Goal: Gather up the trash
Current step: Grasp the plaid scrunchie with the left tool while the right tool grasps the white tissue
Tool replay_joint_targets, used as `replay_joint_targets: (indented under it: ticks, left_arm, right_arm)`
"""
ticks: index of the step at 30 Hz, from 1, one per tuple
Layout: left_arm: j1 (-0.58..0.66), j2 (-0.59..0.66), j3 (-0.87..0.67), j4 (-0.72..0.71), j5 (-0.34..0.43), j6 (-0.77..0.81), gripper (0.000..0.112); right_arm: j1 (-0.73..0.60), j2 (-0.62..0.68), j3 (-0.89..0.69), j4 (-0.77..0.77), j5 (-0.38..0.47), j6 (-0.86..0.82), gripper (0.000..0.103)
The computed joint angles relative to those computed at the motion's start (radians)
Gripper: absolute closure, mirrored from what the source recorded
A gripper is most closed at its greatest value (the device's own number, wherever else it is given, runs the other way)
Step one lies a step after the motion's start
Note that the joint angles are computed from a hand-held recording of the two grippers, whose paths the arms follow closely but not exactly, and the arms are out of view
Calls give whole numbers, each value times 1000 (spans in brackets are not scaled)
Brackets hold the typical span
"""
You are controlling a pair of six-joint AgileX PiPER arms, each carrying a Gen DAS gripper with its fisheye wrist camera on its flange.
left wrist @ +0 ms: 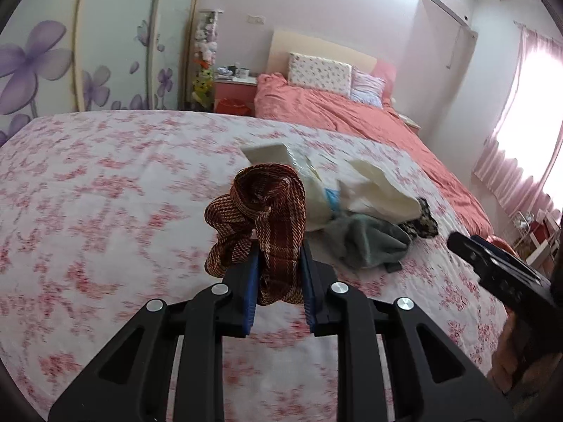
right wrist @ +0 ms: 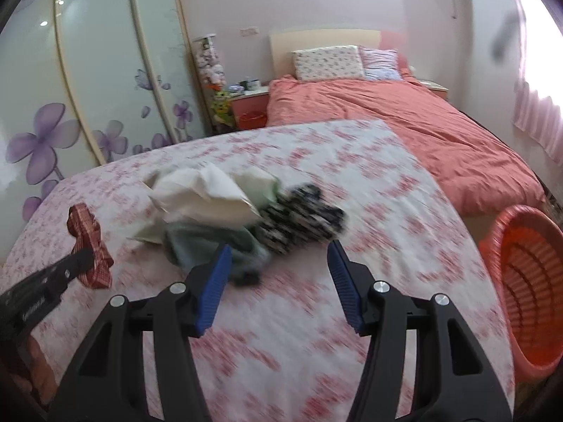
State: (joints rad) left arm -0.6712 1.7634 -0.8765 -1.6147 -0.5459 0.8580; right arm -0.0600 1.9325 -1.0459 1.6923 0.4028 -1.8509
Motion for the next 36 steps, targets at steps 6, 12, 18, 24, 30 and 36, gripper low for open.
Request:
replay_joint_targets:
  ticks: [6,12,18,24,30,36]
  left_arm:
    - [44,-39,51,33,1,-43,91]
    - [76,-58,90,66,10,-69,91]
    - [85,-57,94,68,20,-71,91]
    - [67,-57,89,57,15,-63,91]
    - [38,-64,78,41,2,-42,91]
    - [-10,-63,44,9,-20,2,91]
  right_arm:
    - [82,86,-159,-146,-37,194,47]
    - [122,182,-299,-438,-53,470,47]
    - [110,198,-310,-473,7,496,91]
    - [98,151,-232,-327,12,338,99]
    - [64,63,-143,-201,48,213,101]
    - [2,-32,-55,-103,83,125,101]
